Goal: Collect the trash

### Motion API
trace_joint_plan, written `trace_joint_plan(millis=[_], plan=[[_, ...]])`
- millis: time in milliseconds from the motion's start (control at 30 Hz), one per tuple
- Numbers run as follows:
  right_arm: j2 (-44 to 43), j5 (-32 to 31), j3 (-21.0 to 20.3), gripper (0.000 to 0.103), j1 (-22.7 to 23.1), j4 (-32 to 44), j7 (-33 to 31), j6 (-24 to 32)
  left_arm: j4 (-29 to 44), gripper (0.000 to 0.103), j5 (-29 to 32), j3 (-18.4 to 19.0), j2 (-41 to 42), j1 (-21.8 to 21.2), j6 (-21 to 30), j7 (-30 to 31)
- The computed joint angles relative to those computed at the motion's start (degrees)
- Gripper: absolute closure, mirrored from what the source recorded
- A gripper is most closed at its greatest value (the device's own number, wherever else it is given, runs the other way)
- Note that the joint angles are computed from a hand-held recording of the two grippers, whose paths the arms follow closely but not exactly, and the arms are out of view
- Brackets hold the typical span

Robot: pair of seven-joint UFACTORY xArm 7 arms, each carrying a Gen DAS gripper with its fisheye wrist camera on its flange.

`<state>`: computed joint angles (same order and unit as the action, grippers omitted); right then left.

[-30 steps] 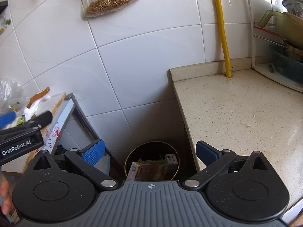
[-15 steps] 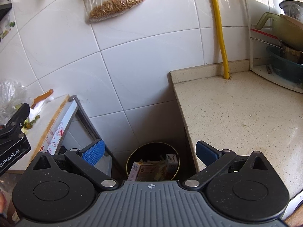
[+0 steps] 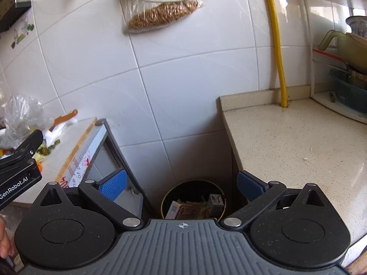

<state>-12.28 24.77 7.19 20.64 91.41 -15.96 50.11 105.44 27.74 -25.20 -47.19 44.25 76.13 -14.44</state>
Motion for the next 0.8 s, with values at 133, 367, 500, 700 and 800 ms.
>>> trace_joint_plan(millis=[133, 367, 500, 700, 800], plan=[[0.1, -0.2, 0.2, 0.000, 0.1, 0.5, 0.3, -0.1, 8.9, 0.001, -7.1, -0.2, 5.8, -1.7, 9.9, -2.3], [0.1, -1.8, 0.4, 0.000, 0.0, 0.5, 1.3, 0.9, 15.5, 0.001, -10.1, -0.7, 11.9, -4.4, 21.9, -8.5], [-0.1, -2.4, 0.4, 0.000, -0.3, -0.1, 2.0, 2.2, 19.3, 0.001, -10.6, -2.2, 15.3, -5.6, 27.6, -12.3], [0.2, -3.4, 0.5, 0.000, -0.5, 0.1, 2.6, 3.9, 25.0, 0.001, -10.0, -6.4, 19.9, -5.6, 34.7, -14.1], [0.4, -3.9, 0.6, 0.000, -0.6, 0.3, 3.0, 4.7, 27.1, 0.001, -11.0, -7.2, 21.6, -6.3, 37.4, -16.4]])
